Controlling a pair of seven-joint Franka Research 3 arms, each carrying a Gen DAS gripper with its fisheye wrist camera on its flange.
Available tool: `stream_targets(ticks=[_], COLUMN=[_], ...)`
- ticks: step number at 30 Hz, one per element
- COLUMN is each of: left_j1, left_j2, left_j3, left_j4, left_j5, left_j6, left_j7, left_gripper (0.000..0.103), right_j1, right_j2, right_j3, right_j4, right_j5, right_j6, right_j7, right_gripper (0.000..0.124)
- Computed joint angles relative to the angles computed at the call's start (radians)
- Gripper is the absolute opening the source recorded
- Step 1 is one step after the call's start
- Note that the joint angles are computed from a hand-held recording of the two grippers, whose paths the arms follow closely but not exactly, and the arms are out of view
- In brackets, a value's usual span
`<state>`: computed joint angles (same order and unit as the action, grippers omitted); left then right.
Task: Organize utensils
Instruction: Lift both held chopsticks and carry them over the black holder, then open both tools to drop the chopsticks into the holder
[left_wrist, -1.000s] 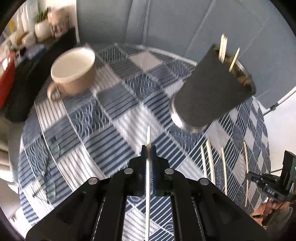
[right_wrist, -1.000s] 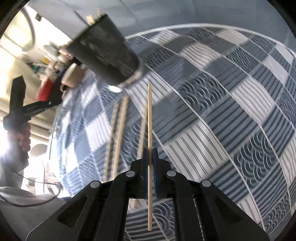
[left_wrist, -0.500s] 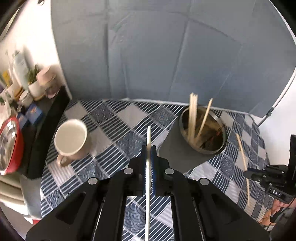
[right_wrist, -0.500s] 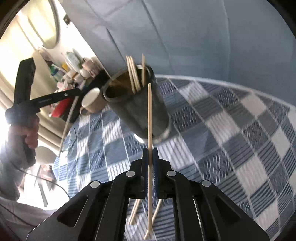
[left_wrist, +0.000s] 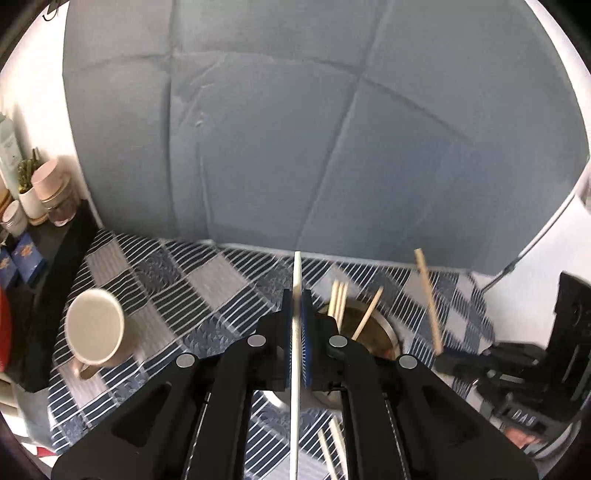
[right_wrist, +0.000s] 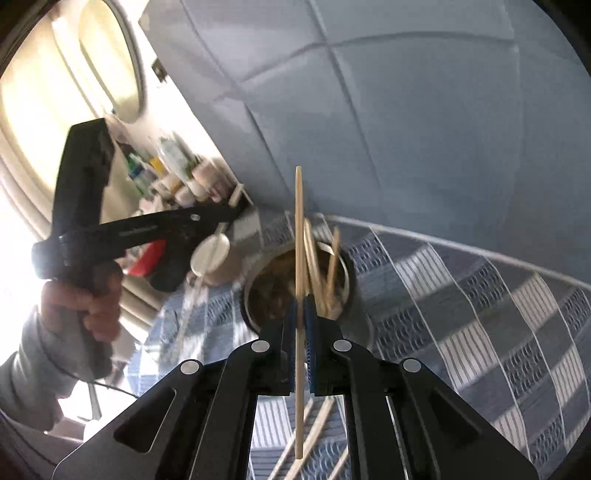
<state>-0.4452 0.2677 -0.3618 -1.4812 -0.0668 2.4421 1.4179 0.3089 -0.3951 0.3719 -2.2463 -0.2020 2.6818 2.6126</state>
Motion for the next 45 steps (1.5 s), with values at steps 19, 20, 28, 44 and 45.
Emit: stream_targets(ticks=[19,20,28,44,45], left_j1=[-0.068,-0.073,-0.055,0.016,0.019], left_j2=[0.277,0.29,0.276,0.132,0.12], left_j3=[-0.01,-0.006,-0.01,-0.042,-0.041], left_j4=[0.331,0.348,0.279,0.068,0.055], left_j5=[0.038,0.044,0.033,-0.029,-0.033], left_j6=[0.078,0.068,0.131,0.212,0.217], left_j7=[-0.034,-0.035,-0.036,-0.002,-0.005], left_gripper=[0.005,0.005,0.005,0.009,0.015], right_j1=[-0.143,-0.141,-0.12,-0.202,-0.2], right_j2=[0.154,0.157,0.175,0.051,0.045], right_j3=[0.014,0.01,-0.001,0.097,0.097], right_j4=[0.022,0.021,0.007,-0.088,-0.089], right_j5=[-0.137,-0.137,-0.134,-0.112,-0.107], right_j6=[0.316,0.32,0.333,0.319,0.312], right_j7=[0.111,0.108,0.076,0.15,0.146], right_gripper=[0.005,0.005,0.005,0.009,0.009])
